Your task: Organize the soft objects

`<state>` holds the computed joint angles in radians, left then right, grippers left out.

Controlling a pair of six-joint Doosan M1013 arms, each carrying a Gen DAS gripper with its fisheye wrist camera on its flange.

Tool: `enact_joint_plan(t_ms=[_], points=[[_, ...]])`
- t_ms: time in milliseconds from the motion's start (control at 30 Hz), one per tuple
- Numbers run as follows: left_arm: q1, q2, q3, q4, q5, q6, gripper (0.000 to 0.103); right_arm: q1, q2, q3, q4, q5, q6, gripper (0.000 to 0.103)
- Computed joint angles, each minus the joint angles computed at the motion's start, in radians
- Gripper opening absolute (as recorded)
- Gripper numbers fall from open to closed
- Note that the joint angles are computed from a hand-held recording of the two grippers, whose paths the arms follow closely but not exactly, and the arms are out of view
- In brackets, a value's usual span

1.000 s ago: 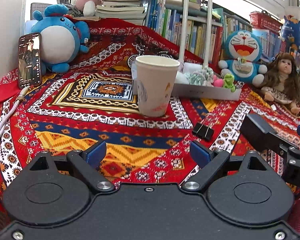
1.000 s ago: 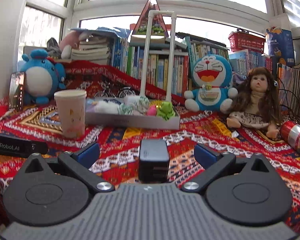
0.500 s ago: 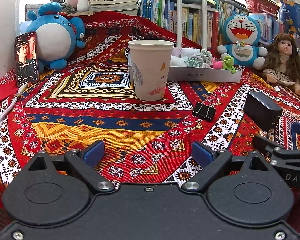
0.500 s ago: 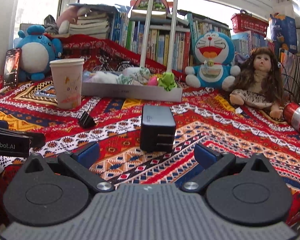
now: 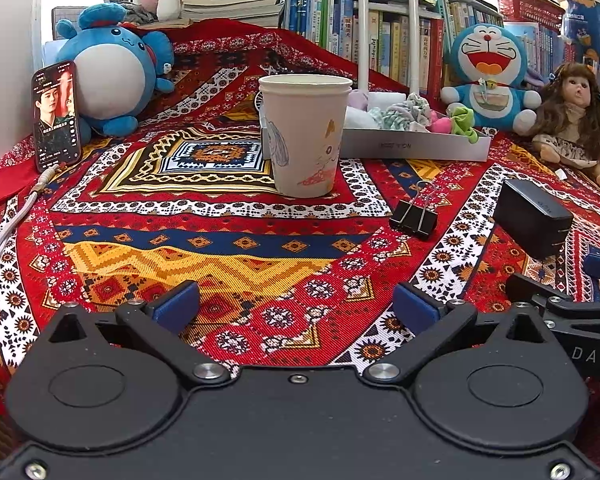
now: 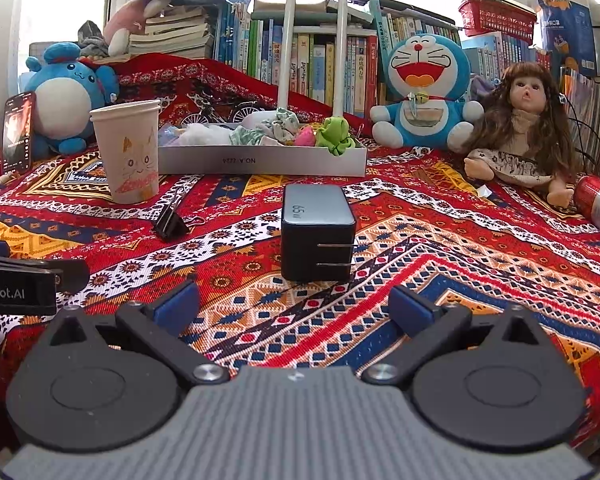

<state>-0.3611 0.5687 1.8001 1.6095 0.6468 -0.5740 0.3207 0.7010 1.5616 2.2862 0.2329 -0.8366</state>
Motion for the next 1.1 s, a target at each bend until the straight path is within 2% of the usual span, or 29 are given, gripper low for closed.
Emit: enact_joint_plan(t_ms=[233,700,1100], points=[[0.0,0.001,-0.002,-0.008,0.001,0.009,0.103,-0.002,0.001,0.0,-0.006,0.007,0.007,0.103],[0.0,0.002,-0.005,-0.021,0.0,0.028,0.103,-0.003,0.001,-0.015,-0.172,-0.01,0.163,0.103],[0.0,0.003,-0.007,-0.026,0.0,0.034,0.103,-0.003,0.001,-0.017,-0.192,-0.013,0.183,0.103]])
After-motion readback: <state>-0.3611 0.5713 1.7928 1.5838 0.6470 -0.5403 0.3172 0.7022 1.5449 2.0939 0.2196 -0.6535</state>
